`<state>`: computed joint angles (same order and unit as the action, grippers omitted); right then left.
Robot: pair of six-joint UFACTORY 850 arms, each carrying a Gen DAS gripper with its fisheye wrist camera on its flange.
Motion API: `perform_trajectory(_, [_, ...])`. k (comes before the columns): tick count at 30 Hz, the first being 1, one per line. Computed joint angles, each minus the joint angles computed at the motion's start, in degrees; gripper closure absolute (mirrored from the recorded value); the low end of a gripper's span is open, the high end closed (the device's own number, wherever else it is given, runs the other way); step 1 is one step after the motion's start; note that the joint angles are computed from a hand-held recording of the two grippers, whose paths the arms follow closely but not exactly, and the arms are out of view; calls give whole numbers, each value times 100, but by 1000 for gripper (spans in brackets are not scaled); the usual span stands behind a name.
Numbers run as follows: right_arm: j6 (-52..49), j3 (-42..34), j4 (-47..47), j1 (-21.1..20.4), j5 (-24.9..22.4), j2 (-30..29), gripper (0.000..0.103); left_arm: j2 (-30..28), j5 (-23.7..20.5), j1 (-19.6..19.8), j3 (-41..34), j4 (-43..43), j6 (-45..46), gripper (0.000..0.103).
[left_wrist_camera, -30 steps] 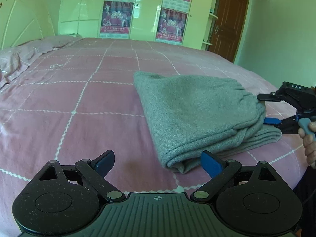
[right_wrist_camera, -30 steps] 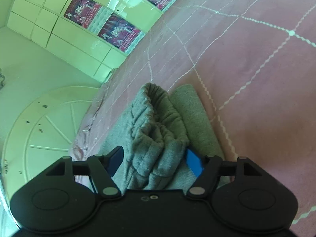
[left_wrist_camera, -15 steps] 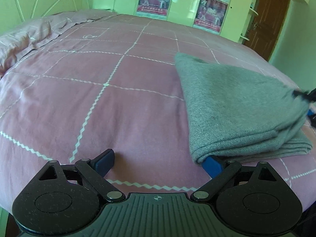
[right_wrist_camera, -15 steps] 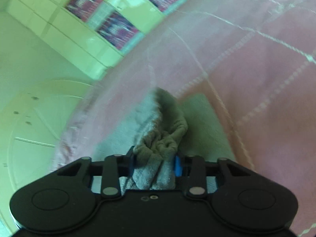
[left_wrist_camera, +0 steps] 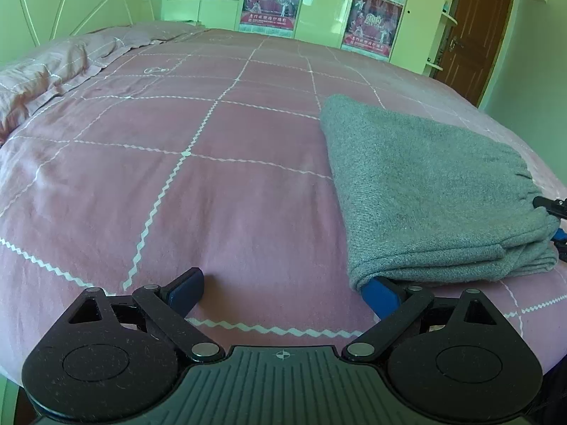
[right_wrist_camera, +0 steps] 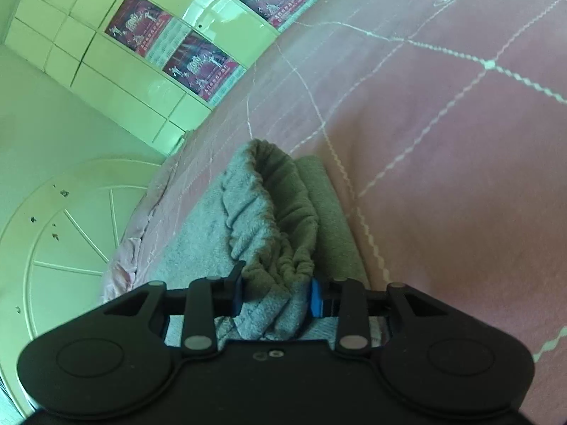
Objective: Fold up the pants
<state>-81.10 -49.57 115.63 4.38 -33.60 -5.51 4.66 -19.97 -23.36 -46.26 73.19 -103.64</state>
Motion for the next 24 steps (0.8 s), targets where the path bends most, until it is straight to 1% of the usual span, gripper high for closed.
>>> perform_trajectory(1, [-218, 44, 85, -8, -8, 40, 78, 28, 33, 9, 32, 72, -99, 8])
perform_trajectory(2, [-198, 28, -16, -3, 68, 20, 77, 27, 29, 3, 30, 46, -81, 8])
perform_trajectory(3, [62, -16, -232, -21, 137, -76, 77, 5, 13, -2, 14, 0, -14, 8])
perform_trajectory(4, [279, -18, -284, -92, 9, -170, 78, -23, -14, -10, -12, -64, 86, 7])
perform_trajectory(6, [499, -26, -383, -174, -226, -192, 75, -41, -38, -17, -44, -159, 219, 7])
perform_trajectory(7, [453, 6, -379, -189, -235, -114, 72, -24, -3, 2, -45, -259, 313, 7])
perform_trajectory(9, [134, 93, -216, -185, -68, 92, 68, 63, 10, 5, -16, -448, 479, 7])
perform_trajectory(11, [-487, 219, 158, -172, 169, 350, 66, 230, -70, -28, 98, -474, 413, 7])
perform_trajectory(12, [-914, 293, 502, -175, 246, 474, 66, 322, -178, -67, 158, -345, 195, 7])
perform_trajectory(14, [-1708, 344, 1115, -148, 285, 638, 66, 547, -359, -139, 324, 378, -690, 7])
perform_trajectory(16, [-2047, 209, 1195, -53, 277, 629, 66, 551, -674, -214, 290, 954, -1254, 7])
perform_trajectory(18, [-2656, -35, 1202, 229, 526, 541, 66, 374, -582, -124, 91, 1250, -1434, 7])
perform_trajectory(19, [-2970, -153, 1154, 393, 671, 489, 66, 216, -575, -91, -60, 1264, -1405, 7])
perform_trajectory(21, [-4123, -285, 1516, 743, 1006, 418, 67, -112, -507, -28, -370, 990, -1028, 7])
perform_trajectory(23, [-5322, -512, 1643, 1150, 1883, 345, 66, -401, -371, 41, -599, 872, -874, 7])
perform_trajectory(24, [-5922, -574, 1935, 1256, 2140, 259, 66, -531, -321, 71, -701, 700, -697, 7])
